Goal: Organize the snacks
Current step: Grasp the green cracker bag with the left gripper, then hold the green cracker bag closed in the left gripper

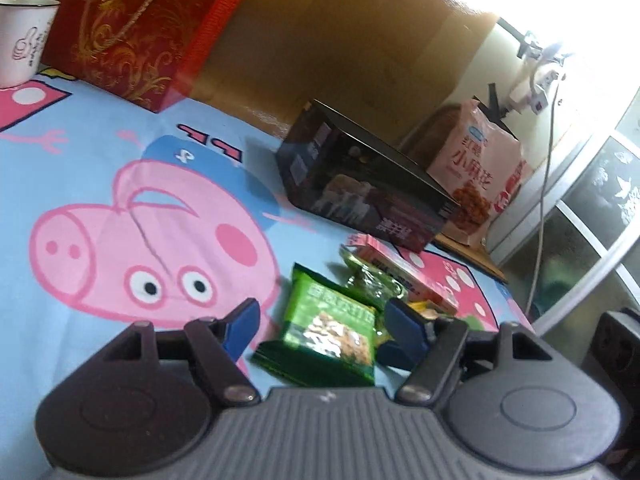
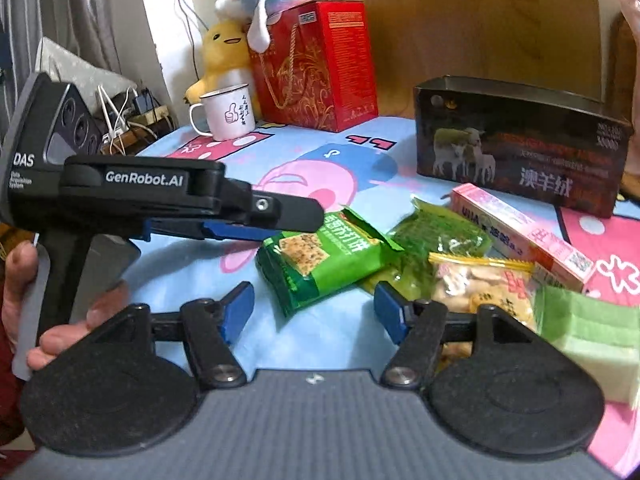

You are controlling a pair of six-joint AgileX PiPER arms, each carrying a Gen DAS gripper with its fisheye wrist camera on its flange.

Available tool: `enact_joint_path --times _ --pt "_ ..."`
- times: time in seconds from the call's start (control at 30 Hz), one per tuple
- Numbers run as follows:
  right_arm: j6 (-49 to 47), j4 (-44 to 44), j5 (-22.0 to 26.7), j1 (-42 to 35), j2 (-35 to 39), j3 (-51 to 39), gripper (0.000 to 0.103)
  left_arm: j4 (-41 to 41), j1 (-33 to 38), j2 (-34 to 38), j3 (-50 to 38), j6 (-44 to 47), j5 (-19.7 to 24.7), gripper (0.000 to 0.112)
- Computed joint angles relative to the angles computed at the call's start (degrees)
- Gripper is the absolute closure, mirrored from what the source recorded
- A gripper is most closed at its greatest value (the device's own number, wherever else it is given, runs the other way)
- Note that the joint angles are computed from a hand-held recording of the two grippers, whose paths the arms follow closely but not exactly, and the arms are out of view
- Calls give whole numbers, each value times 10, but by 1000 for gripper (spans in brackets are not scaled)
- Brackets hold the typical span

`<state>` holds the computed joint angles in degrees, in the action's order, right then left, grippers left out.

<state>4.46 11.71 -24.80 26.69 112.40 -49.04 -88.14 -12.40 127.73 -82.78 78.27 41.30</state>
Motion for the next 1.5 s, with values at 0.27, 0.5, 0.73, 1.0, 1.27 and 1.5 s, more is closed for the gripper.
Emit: enact_joint_path --times 0.27,0.5,0.73,1.0,1.27,1.5 --pt "-156 116 -27 39 17 -3 33 26 -3 9 -15 -10 22 58" --pt "-127 105 -37 34 15 2 36 27 -2 13 -19 -19 22 64" --pt "-128 108 -38 35 16 2 36 30 -1 16 -23 -26 27 61" --pt "-114 99 -43 34 16 5 37 31 -2 15 -24 -23 27 60" --pt "-140 153 -56 42 16 7 54 30 -3 15 -24 -27 23 62" --pt "-149 166 -56 45 16 6 54 30 1 18 -28 -35 30 59"
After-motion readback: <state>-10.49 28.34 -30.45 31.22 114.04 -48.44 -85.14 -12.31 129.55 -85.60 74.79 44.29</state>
